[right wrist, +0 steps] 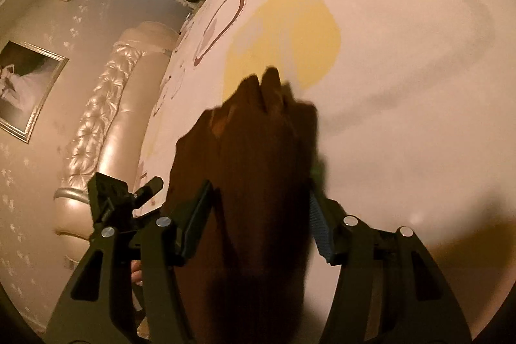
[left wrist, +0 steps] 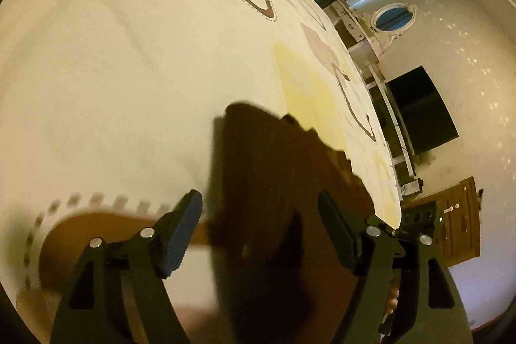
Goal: Fold small clothes
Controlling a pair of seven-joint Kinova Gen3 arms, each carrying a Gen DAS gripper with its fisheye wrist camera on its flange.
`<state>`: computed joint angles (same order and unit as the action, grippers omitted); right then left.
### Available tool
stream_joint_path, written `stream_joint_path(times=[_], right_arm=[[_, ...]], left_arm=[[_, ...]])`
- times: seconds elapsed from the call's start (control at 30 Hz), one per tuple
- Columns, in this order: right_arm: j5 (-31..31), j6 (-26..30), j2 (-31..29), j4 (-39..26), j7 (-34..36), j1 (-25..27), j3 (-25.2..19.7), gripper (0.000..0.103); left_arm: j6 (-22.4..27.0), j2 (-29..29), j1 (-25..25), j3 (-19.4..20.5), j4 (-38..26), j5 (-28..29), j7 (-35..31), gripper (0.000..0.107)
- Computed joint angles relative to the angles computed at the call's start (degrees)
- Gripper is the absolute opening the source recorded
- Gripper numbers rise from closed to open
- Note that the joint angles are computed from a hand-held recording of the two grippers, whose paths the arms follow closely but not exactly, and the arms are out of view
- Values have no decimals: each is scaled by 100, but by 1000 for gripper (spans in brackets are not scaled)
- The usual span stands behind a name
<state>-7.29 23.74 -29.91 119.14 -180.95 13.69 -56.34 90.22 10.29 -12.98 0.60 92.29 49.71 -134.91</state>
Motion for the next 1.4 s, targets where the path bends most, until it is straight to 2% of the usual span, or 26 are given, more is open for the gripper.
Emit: stream_joint_path(times=[0.07,0.1,0.13,0.17,0.2,0.27,0.4,0.53,0.7,0.8,0.9,1.13,1.4], right_arm=[[113,-143,274,-27,157,36,6,56],[181,-169,378,-62,204,58,-14,50],[285,-118,524,-147,271,102,-70,40],[381,-71,641,-205,309,114,-112,24],[472,-38,750,-261,342,155,-173,23],[771,158,765,-420,263,379,-423,22],[1044,179,637,-559,221,780,-645,22],[1138,37,748,-627,360,1200,-780,22],[1233,-147,1189,-590,385,1741,-1149,22],[1204,-546,1162,-301,282,1624,-1023,22],[1195,-666,1158,-214,310,1554,-966,22],[1166,-719,1177,-227,313,1658,-1042,22],[1130,-702,1189,-201,282,1496,-889,26]], left_arm=[[-185,-61,115,56,-14,-98,-71,54],[-252,-79,198,87,-54,-224,-61,35],[-363,-90,293,113,-73,-351,-4,25],[-428,-95,331,119,-62,-384,7,21],[-441,-96,319,106,-43,-346,-26,19],[-483,-159,290,77,-37,-322,-120,17],[-645,-250,303,51,-141,-267,-285,16],[-928,-65,459,146,-471,-224,25,16],[-1442,109,736,306,-612,-707,250,17],[-1608,79,708,346,-469,-686,80,17],[-1701,46,718,364,-409,-693,-29,18],[-1745,33,753,372,-433,-762,-2,18],[-1894,-84,862,366,-397,-943,104,21]])
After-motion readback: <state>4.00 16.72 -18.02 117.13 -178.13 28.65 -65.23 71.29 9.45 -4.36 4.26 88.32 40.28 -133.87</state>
